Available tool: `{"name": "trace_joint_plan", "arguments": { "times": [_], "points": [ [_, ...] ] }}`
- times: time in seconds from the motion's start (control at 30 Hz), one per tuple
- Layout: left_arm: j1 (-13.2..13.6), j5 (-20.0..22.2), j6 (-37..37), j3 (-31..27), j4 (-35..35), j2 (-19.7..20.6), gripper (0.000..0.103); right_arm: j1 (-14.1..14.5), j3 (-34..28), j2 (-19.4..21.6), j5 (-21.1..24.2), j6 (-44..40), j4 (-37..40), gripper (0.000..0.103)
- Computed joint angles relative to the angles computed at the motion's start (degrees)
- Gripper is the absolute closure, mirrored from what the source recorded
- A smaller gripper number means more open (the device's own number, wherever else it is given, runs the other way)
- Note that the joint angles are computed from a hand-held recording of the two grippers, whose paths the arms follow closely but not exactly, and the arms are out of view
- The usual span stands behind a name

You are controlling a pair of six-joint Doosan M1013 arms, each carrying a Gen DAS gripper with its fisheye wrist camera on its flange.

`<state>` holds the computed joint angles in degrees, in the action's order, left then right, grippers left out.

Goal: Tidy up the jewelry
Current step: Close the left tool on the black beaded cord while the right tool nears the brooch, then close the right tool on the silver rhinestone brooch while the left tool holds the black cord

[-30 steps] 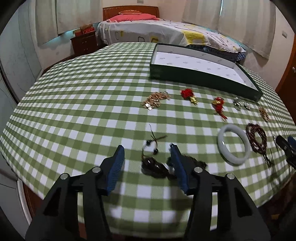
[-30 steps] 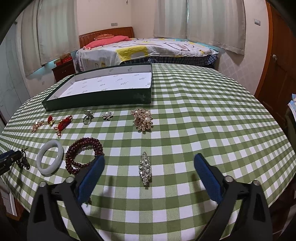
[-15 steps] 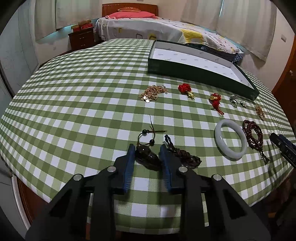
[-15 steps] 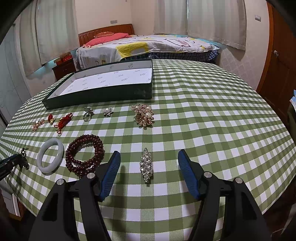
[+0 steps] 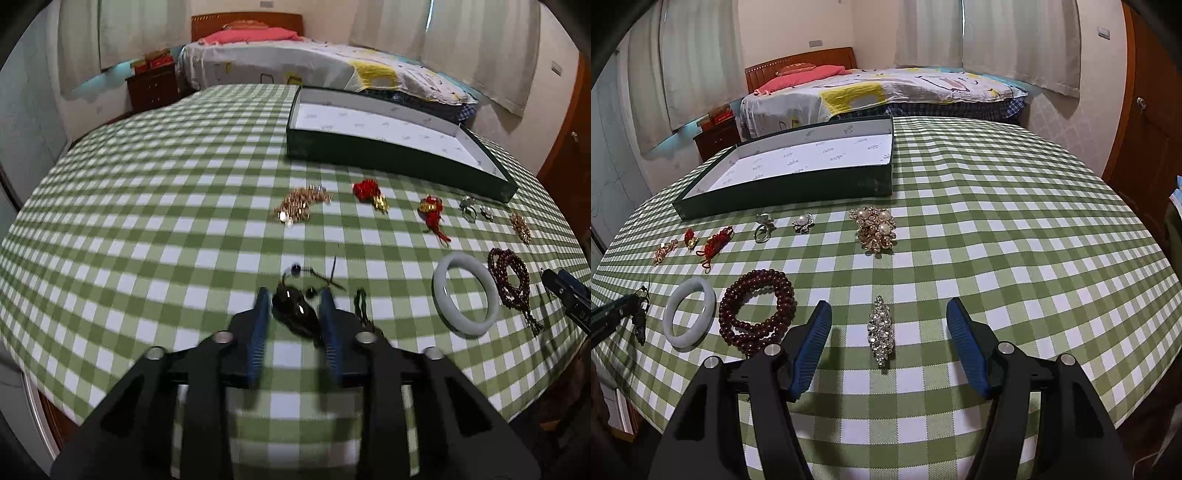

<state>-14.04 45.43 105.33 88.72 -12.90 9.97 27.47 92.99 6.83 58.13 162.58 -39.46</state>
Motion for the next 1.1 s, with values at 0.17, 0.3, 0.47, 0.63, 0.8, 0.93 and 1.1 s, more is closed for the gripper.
{"name": "trace_joint_plan", "arguments": {
  "times": [0.17,0.3,0.47,0.63,0.8,0.93,1.1],
  "points": [
    [-0.3,-0.3,-0.8,0.7,0.2,-0.6,0.059,-0.1,0.1,0.0,-0.4,-0.2,0.6,0.04],
    [-0.3,-0.9,-1.1,0.6,0.4,-0.4,0.069,-0.1,0.2,-0.1,-0.4,0.3,0.3,0.04],
    [0.0,-0.5,1.2,0.8,-1.6,-0.5,0.075,-0.1,0.3,-0.2,-0.5,0.5,0.3,0.04],
    [0.0,-1.3,2.5,1.0,-2.5,-0.9,0.076,0.0,0.4,-0.3,-0.4,0.7,0.0,0.04],
    [-0.4,-3.8,3.5,0.9,-2.3,-1.5,0.076,-0.1,0.4,-0.3,-0.1,0.7,0.0,0.04],
    [-0.3,-4.7,3.9,0.2,-3.3,-1.5,0.076,-0.3,0.4,-0.2,0.0,0.5,0.3,0.04],
    [-0.1,-4.7,5.0,-0.4,-4.8,-1.2,0.076,-0.4,0.1,0.1,0.2,-0.3,1.0,0.04]
  ]
}}
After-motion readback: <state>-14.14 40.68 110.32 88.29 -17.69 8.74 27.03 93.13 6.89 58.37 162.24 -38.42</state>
